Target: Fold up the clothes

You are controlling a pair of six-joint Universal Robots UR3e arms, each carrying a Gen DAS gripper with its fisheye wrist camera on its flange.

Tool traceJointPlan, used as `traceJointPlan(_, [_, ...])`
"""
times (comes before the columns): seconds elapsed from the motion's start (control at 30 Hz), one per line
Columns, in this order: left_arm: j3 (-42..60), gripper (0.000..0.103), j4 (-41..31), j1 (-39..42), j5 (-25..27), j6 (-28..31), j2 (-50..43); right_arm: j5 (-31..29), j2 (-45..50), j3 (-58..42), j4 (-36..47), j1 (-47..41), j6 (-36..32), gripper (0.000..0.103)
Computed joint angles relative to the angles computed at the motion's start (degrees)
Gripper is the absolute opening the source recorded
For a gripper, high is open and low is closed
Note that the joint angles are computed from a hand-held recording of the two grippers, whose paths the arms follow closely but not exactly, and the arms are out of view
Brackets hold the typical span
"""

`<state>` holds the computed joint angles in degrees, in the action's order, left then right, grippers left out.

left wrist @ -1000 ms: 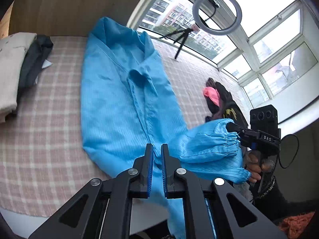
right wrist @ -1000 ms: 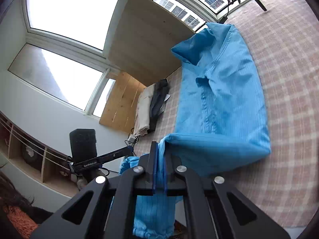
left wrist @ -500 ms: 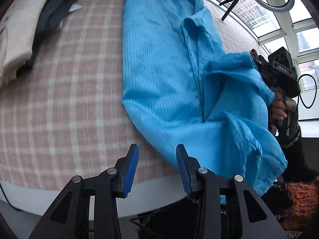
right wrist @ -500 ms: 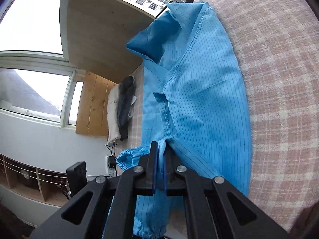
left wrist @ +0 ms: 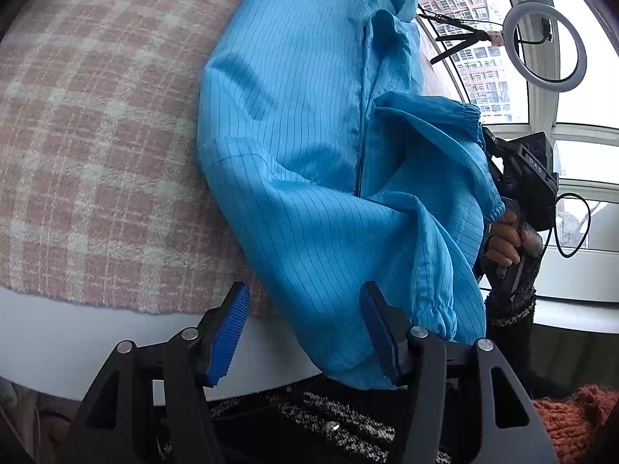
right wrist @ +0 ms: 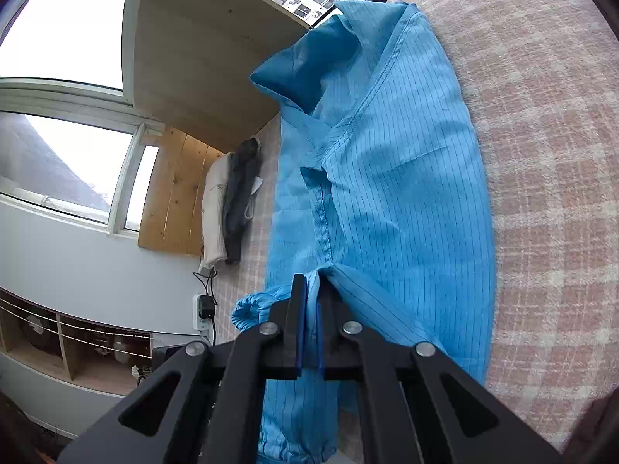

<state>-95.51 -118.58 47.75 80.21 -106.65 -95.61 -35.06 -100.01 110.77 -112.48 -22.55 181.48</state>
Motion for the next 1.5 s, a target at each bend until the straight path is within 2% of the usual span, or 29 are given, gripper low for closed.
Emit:
traceJointPlan(0.03, [-1.2,0.018,1.2,-0.3,-0.4,0.1,0.6,0.0,-0.3,0.5,-0.2,-0.2,0.1,0.005])
traceJointPlan(0.07, [-2.5,0.005,2.5,-0.7,-0.9,0.1,1.3,0.1,-0.6,0.9,-0.4,-0.3,0.2,0.005])
traceJointPlan(0.2, [-1.8,0.002,0.6,-1.0,-2.4,3.3,3.7,0.3,-2.0,2.3,-0.5,-1.3,0.7,0.005])
traceJointPlan(0.3, [5.9,0.001,-5.8,-1.9,-5.3,5.3,2.4,0.8,-3.1,2.4,0.9,-2.5,0.6,0.004])
traceJointPlan(0.4, [17.0,0.001,-11.4,-5.2,-9.2,2.7,-3.1,2.0,-2.6,0.8,3.6,-3.7,0.7,0.004])
traceJointPlan(0.47, [25.6,0.001,-13.4,-9.6,-12.3,-2.3,-9.1,2.5,0.1,-1.6,4.9,-4.3,1.4,0.004])
traceJointPlan(0.53, [36.2,0.006,-10.3,-16.6,-14.9,-11.8,-18.4,-2.2,7.6,-7.6,3.8,-3.1,4.8,0.005])
traceJointPlan(0.57, [41.2,0.01,-5.8,-20.3,-15.0,-18.3,-23.2,-5.5,12.8,-12.2,5.5,-2.2,6.5,0.009])
traceJointPlan(0.6, [43.7,0.011,2.8,-24.2,-12.3,-26.6,-26.9,-7.8,17.3,-16.2,8.5,-1.9,7.0,0.009])
traceJointPlan(0.63, [45.8,0.012,8.9,-26.8,-9.0,-31.9,-29.5,-8.5,19.5,-18.7,11.0,-2.0,6.0,0.009])
traceJointPlan(0.67, [49.1,0.012,10.4,-27.9,-7.8,-33.5,-31.9,-8.6,20.5,-19.7,12.0,-2.4,5.2,0.009])
traceJointPlan(0.7, [53.3,0.013,8.9,-28.0,-7.8,-33.3,-34.1,-8.5,19.8,-20.4,14.0,-2.8,2.4,0.009])
traceJointPlan(0.73, [56.7,0.018,4.9,-27.0,-9.5,-30.5,-34.8,-8.3,18.8,-21.1,16.2,-3.2,-0.8,0.011])
traceJointPlan(0.8, [57.0,0.031,0.6,-24.5,-12.7,-22.6,-32.4,-7.3,14.8,-19.9,18.7,-5.0,-4.9,0.022])
traceJointPlan(0.83, [53.6,0.041,1.6,-23.8,-12.9,-18.3,-29.1,-7.0,12.3,-18.7,19.1,-6.0,-6.4,0.025])
traceJointPlan(0.87, [48.0,0.046,4.5,-23.2,-12.7,-14.3,-25.1,-7.8,10.0,-17.7,18.6,-6.4,-7.9,0.03])
traceJointPlan(0.93, [37.6,0.048,9.7,-22.4,-12.3,-7.2,-18.1,-8.8,6.3,-15.2,18.1,-7.5,-10.7,0.04])
traceJointPlan(1.0, [32.5,0.048,13.1,-22.6,-11.4,-3.3,-15.8,-8.2,2.9,-11.7,18.4,-9.3,-13.2,0.042])
traceJointPlan(1.03, [30.3,0.048,15.0,-22.9,-11.3,-2.3,-15.3,-9.0,2.0,-10.1,17.5,-9.4,-13.6,0.042])
traceJointPlan(1.1, [27.2,0.048,19.3,-24.9,-11.3,-3.8,-16.0,-11.1,0.4,-6.9,15.2,-9.2,-13.7,0.042])
traceJointPlan(1.23, [23.1,0.048,22.9,-28.3,-7.1,-5.0,-17.3,-14.9,1.5,-4.9,12.0,-5.0,-14.0,0.042])
traceJointPlan(1.33, [19.1,0.044,24.1,-29.0,-6.4,-2.7,-15.7,-15.2,3.0,-3.6,9.4,-2.7,-13.8,0.042])
traceJointPlan(1.4, [20.0,0.021,20.3,-28.6,-7.1,-1.0,-16.0,-15.7,3.9,-3.5,7.5,-1.3,-13.7,0.042])
traceJointPlan(1.43, [20.3,0.012,19.0,-28.5,-7.3,-0.5,-16.0,-15.9,4.5,-3.5,6.5,-0.6,-13.6,0.042])
traceJointPlan(1.47, [20.4,0.007,18.2,-28.1,-7.5,-0.1,-15.6,-15.9,4.6,-3.8,6.4,-0.1,-13.8,0.039])
traceJointPlan(1.5, [20.8,0.005,16.9,-27.4,-8.1,0.7,-15.0,-15.8,4.6,-4.3,6.5,0.3,-14.1,0.026])
